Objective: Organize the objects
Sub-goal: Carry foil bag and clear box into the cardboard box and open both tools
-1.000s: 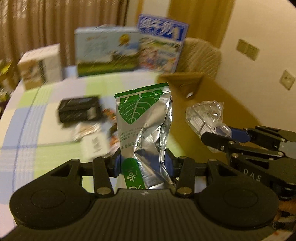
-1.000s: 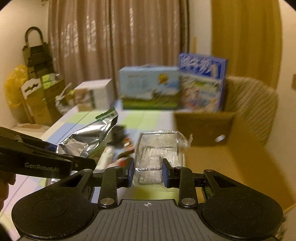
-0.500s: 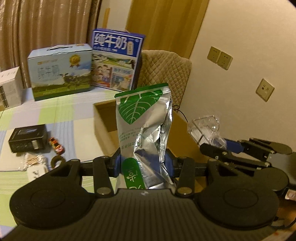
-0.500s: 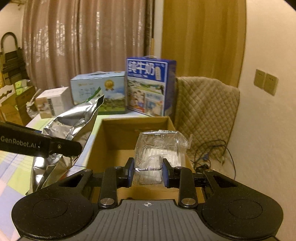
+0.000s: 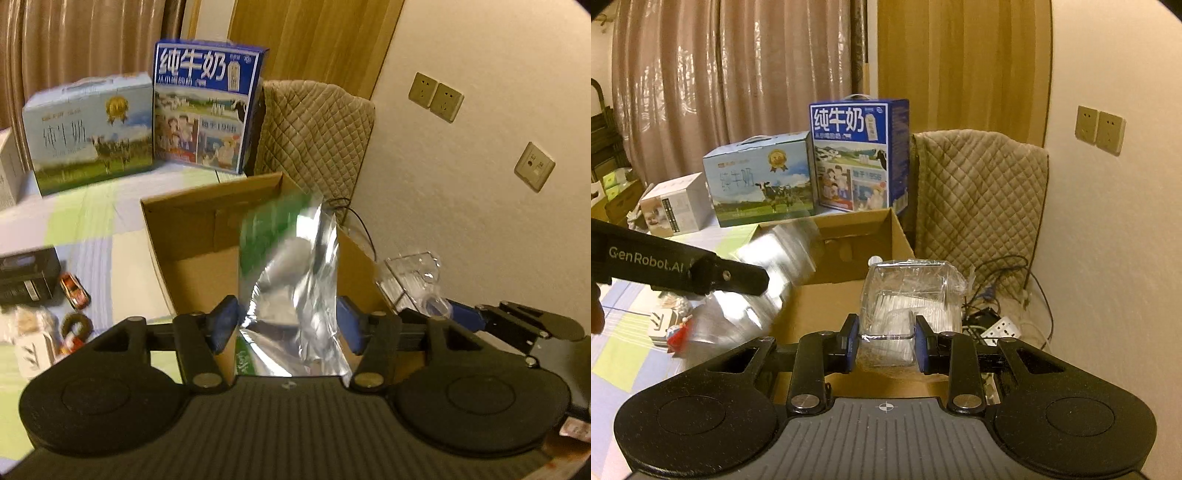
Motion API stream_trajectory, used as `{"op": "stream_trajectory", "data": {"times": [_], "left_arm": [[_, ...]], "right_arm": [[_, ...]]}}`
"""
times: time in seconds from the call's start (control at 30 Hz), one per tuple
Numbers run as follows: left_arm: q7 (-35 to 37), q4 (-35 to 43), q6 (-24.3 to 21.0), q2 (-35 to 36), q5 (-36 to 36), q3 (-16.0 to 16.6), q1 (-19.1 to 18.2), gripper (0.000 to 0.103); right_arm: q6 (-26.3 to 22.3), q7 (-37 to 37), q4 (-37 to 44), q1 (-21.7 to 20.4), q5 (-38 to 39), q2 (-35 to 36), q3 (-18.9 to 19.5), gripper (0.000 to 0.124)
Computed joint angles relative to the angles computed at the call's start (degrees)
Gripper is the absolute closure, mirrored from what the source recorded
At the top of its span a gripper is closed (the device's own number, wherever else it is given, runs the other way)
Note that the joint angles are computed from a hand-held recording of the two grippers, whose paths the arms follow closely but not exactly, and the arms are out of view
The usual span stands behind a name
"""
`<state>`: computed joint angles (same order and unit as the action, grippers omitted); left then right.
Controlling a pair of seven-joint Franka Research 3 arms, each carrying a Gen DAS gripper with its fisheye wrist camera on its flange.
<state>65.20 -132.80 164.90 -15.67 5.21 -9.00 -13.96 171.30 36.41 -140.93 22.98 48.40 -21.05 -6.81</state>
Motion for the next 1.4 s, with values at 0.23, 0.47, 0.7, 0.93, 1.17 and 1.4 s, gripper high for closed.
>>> {"op": "stream_trajectory", "data": {"times": [0.23,0.47,0.7,0.93,1.17,1.4], "left_arm": [[-1.27,-1.84,-0.53,-2.18,2.41,-0.19,1.39,0.05],[-1.59,-4.01,-1.23,-4.51,2.83,0.44,1.65,0.05],[-1.75,-5.34,-1.14,-5.96,2.83,0.88,1.75,0.05],[-1.38,-6.25,-1.08,-6.84,3.04,1.21,1.86,0.046],[-1.21,-8.68,-1.96,-9.87,3.3,1.59,2.18,0.043],[-1.17,-12.57,-3.37,-16.15,4.0,2.4,3.07,0.039]], "right_arm": [[-0.87,0.03,0.22,0.14,0.61,-0.23,0.21,0.097],[-0.93,-0.09,0.41,0.97,1.24,-0.68,0.74,0.097],[-2.42,-3.12,1.93,3.15,5.45,0.07,-1.25,0.096],[-1.6,-15.99,3.39,5.54,21.06,-0.28,-3.09,0.052],[-2.53,-10.32,1.09,0.42,15.11,-3.01,1.75,0.052],[-1.54,-5.89,-0.9,1.94,10.57,-6.95,2.82,0.052]]}}
